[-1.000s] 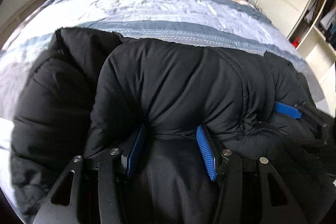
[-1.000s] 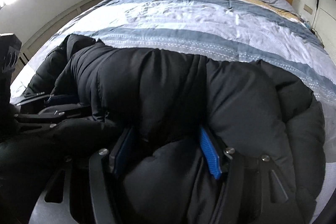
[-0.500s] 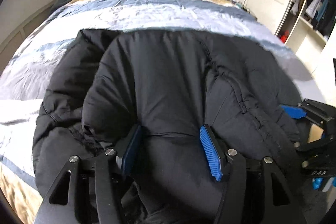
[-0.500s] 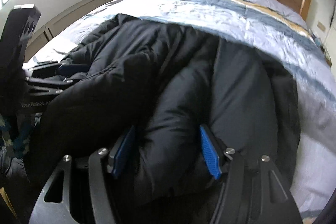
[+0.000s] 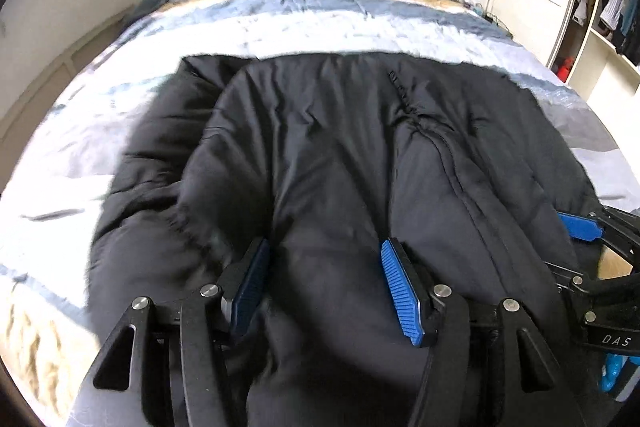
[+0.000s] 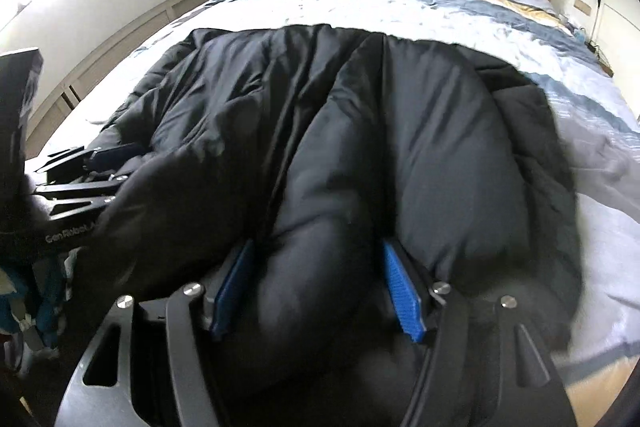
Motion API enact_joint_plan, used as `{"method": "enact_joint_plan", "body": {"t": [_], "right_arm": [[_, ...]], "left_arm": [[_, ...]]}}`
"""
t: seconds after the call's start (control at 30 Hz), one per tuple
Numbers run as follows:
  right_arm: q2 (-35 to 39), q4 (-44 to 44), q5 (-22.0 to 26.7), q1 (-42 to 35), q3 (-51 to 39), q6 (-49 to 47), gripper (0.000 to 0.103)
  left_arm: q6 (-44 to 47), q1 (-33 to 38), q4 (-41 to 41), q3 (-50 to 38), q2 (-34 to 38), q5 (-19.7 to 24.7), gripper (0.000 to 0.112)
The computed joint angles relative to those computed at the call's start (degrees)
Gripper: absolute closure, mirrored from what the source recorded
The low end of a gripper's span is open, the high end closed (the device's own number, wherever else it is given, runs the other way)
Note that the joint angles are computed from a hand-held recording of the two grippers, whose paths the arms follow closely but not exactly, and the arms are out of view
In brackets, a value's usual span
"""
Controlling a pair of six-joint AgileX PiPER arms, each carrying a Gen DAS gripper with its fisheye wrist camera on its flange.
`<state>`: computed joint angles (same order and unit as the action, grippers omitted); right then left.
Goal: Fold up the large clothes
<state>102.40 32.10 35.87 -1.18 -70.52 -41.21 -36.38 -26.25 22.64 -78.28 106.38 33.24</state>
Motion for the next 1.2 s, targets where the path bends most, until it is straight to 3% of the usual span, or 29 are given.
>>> {"method": "enact_joint_plan", "body": {"t": [0.33, 0.63, 0.87, 1.2], "right_arm": [[-21.2, 3.8, 2.5, -3.6, 17.4, -3.1, 0.040], [-39.5, 3.7, 9.8, -10.5, 26.7, -5.0, 0.040], [-48.6, 3.5, 16.2, -18.3, 30.4, -8.0, 0.038], [-54.6, 7.3, 28.3, -38.9, 32.2, -20.4, 0.028]], "left_arm": [[-18.6, -11.7, 17.8, 16.2, -20.2, 6.4, 0.039], [-26.4, -20.9, 23.1, 23.3, -33.1, 14.9, 0.028], [-31.6, -27.6, 26.0, 27.4, -39.7, 21.3, 0.023], [-35.4, -32.8, 27.0, 30.6, -44.5, 27.2, 0.019]]}}
